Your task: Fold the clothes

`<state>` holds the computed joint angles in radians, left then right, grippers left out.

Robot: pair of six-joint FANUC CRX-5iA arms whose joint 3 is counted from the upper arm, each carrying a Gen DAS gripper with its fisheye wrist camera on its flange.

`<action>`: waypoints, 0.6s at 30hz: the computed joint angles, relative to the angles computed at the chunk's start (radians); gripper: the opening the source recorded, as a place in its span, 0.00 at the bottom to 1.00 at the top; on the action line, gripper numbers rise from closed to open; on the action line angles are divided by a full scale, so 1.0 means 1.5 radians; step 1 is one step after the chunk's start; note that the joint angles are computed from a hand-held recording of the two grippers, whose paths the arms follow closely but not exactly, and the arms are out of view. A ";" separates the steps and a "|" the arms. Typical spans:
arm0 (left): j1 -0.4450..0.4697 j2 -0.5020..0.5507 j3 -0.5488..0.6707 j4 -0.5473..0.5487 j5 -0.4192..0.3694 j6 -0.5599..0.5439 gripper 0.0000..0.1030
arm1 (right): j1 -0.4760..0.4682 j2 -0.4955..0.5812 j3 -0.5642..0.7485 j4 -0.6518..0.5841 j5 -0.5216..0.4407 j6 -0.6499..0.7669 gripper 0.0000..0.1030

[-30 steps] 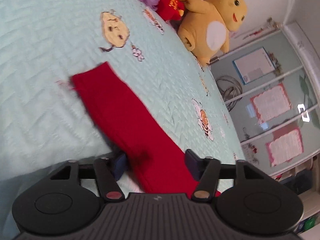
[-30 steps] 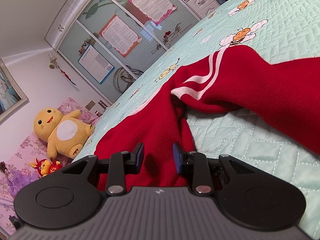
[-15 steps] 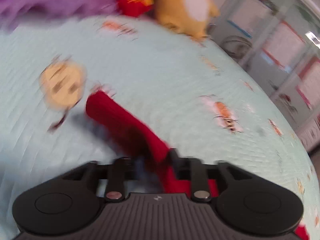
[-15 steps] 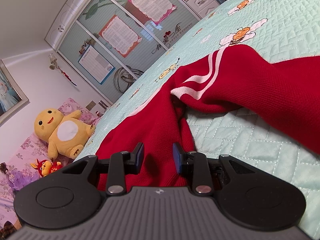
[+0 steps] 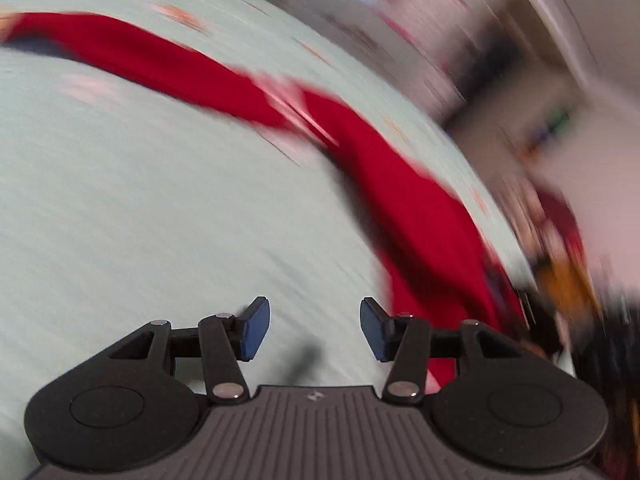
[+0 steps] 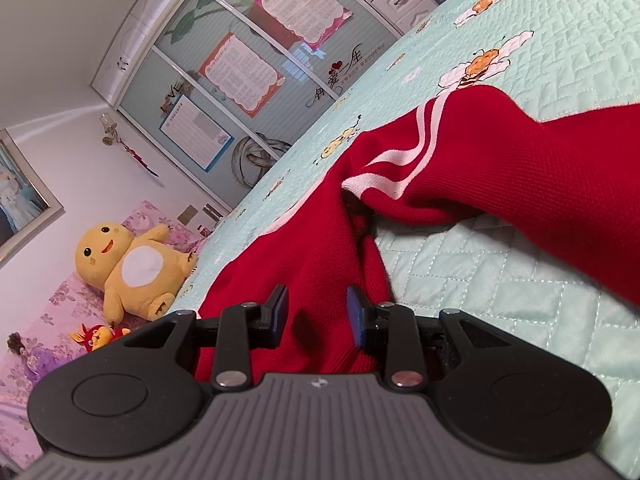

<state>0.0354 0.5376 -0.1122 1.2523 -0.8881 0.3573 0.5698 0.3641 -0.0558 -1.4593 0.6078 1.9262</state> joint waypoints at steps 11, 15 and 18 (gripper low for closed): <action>-0.070 -0.007 -0.010 -0.015 0.059 0.027 0.58 | 0.097 -0.132 -0.134 -0.025 0.067 -0.123 0.49; -0.073 -0.018 -0.030 -0.003 0.058 0.064 0.07 | 0.191 -0.169 -0.192 -0.070 0.196 -0.143 0.50; -0.072 -0.051 -0.071 0.045 0.059 0.060 0.05 | 0.206 -0.172 -0.208 -0.104 0.208 -0.102 0.36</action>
